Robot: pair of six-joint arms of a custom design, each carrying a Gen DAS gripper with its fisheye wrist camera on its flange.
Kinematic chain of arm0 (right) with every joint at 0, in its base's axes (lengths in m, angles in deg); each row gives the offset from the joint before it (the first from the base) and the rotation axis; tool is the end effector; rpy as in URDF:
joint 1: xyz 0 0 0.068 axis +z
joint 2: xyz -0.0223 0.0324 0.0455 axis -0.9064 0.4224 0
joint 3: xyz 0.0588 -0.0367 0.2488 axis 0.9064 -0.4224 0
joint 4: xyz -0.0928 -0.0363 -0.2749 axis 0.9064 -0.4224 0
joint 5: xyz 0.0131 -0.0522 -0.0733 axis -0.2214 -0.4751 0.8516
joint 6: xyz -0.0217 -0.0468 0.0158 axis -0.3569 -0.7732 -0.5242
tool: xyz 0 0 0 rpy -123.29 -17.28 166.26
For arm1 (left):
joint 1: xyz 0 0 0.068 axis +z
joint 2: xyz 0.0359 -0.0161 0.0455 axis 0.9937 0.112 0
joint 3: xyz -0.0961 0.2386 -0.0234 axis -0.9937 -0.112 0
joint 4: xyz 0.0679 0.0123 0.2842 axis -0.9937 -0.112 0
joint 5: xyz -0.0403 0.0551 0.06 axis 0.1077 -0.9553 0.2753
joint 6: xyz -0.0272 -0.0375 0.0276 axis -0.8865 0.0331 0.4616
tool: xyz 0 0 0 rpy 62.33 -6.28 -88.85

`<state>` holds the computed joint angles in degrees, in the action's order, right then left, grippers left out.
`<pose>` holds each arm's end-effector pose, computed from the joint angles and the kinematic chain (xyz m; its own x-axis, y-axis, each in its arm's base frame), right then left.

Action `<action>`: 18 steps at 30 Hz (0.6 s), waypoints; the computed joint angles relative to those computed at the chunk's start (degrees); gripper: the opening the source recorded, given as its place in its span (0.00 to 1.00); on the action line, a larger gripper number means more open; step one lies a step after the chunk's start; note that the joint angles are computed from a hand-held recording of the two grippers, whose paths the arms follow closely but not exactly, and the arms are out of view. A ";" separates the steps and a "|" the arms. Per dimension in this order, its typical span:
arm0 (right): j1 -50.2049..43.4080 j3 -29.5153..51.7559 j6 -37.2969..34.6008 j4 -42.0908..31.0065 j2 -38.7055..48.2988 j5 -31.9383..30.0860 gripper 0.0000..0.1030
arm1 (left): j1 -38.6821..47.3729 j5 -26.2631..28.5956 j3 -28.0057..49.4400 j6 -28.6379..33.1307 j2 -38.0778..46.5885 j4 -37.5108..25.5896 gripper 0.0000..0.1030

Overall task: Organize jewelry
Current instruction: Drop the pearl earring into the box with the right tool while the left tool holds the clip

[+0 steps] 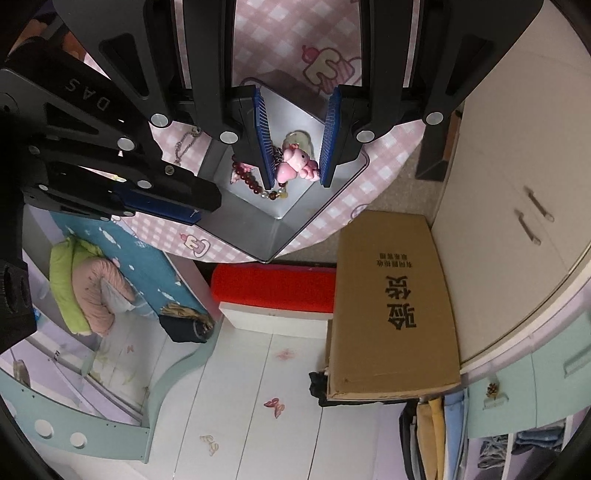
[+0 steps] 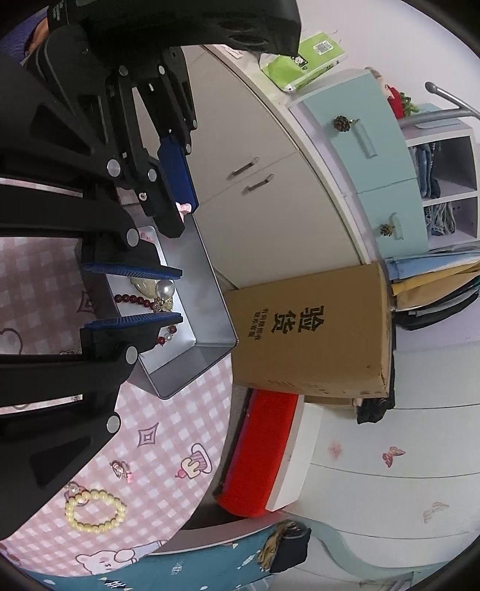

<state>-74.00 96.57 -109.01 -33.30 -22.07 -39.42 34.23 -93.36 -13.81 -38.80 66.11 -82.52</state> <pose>0.2411 -0.0153 0.3188 -0.5758 -0.4080 -0.7085 -0.6855 0.7132 0.1463 0.1674 -0.1657 0.2981 -0.6957 -0.1835 -0.6945 -0.1230 0.9830 -0.1364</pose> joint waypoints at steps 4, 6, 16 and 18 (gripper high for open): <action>0.77 -0.37 0.85 0.88 0.40 0.85 0.17 | 0.40 0.17 -0.45 0.54 0.00 0.52 0.25; 1.20 -0.40 1.49 1.52 0.82 1.23 0.17 | 0.61 0.20 -0.36 0.76 0.43 0.68 0.25; 2.14 -0.48 2.64 2.65 2.11 2.21 0.17 | 1.63 1.34 -1.05 1.01 1.20 1.95 0.25; 2.14 -0.42 2.83 2.75 2.34 2.13 0.17 | 1.83 1.59 -1.28 0.95 1.16 2.21 0.25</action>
